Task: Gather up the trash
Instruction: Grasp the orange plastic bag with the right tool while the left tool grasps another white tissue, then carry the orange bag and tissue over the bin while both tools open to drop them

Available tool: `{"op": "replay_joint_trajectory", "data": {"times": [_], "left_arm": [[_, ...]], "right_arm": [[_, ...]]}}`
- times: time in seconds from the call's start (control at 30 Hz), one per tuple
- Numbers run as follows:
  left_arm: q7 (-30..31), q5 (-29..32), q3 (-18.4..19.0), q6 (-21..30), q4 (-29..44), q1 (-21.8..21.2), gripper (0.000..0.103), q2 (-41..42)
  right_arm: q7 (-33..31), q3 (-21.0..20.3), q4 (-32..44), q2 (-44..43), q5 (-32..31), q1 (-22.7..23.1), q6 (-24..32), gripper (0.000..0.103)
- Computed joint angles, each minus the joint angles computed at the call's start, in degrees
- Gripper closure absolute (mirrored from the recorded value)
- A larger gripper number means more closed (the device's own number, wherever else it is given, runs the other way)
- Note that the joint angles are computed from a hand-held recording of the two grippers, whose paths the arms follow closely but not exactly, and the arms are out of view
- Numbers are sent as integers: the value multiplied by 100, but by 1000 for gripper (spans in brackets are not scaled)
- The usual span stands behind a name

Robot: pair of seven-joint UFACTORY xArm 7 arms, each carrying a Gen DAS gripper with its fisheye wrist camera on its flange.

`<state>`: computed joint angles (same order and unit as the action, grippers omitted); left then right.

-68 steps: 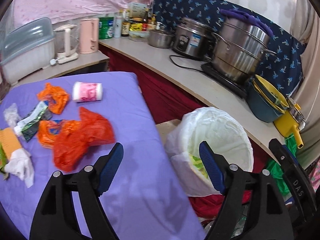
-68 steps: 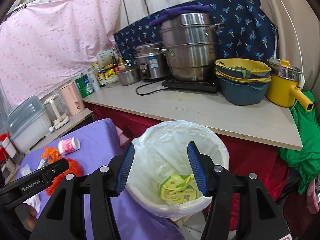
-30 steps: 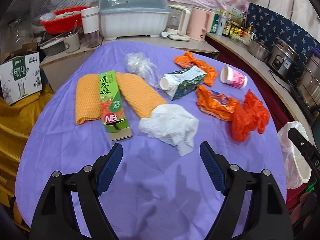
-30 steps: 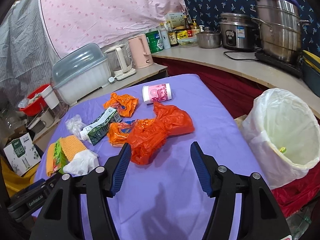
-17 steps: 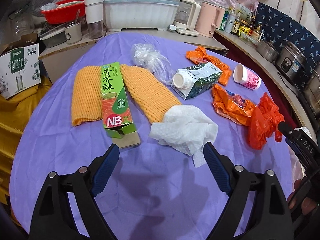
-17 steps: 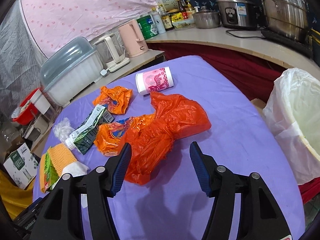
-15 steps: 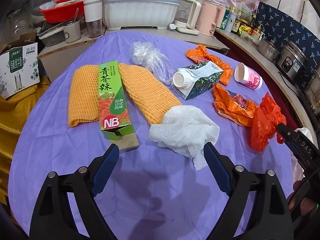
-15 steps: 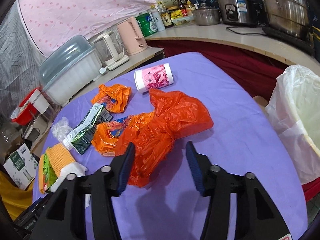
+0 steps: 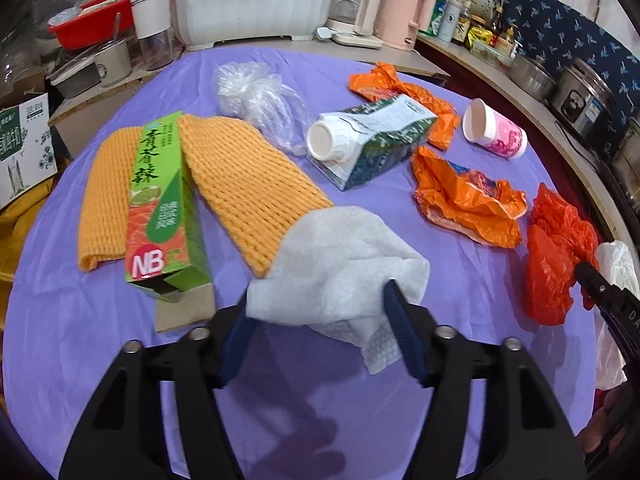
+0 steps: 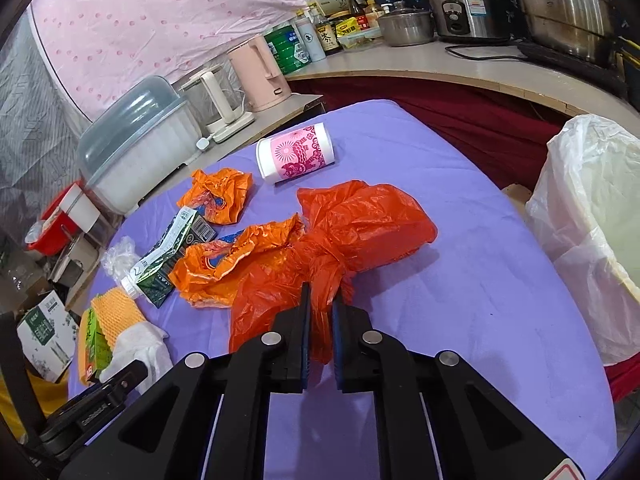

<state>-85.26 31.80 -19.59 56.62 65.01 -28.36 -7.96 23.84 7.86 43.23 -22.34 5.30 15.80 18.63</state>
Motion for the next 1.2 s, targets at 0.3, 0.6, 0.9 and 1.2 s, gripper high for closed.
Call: {"op": "replay_joint_trajectory", "data": {"times": [0.3, 0.6, 0.9, 1.2], "left_arm": [[-25, 93, -120, 111, 293, -235, 92, 171], [-1, 452, -243, 388, 1060, -667, 93, 460], [137, 993, -233, 718, 2160, -1344, 93, 1069], [651, 1392, 118, 964, 3797, -2303, 93, 2223]], "right_arm": [[-93, -110, -334, -635, 49, 4, 94, 95], [-170, -226, -653, -1538, 47, -141, 273, 95], [-273, -446, -958, -2481, 44, -459, 502, 95], [-486, -868, -1250, -3281, -92, -1197, 798, 95]]}}
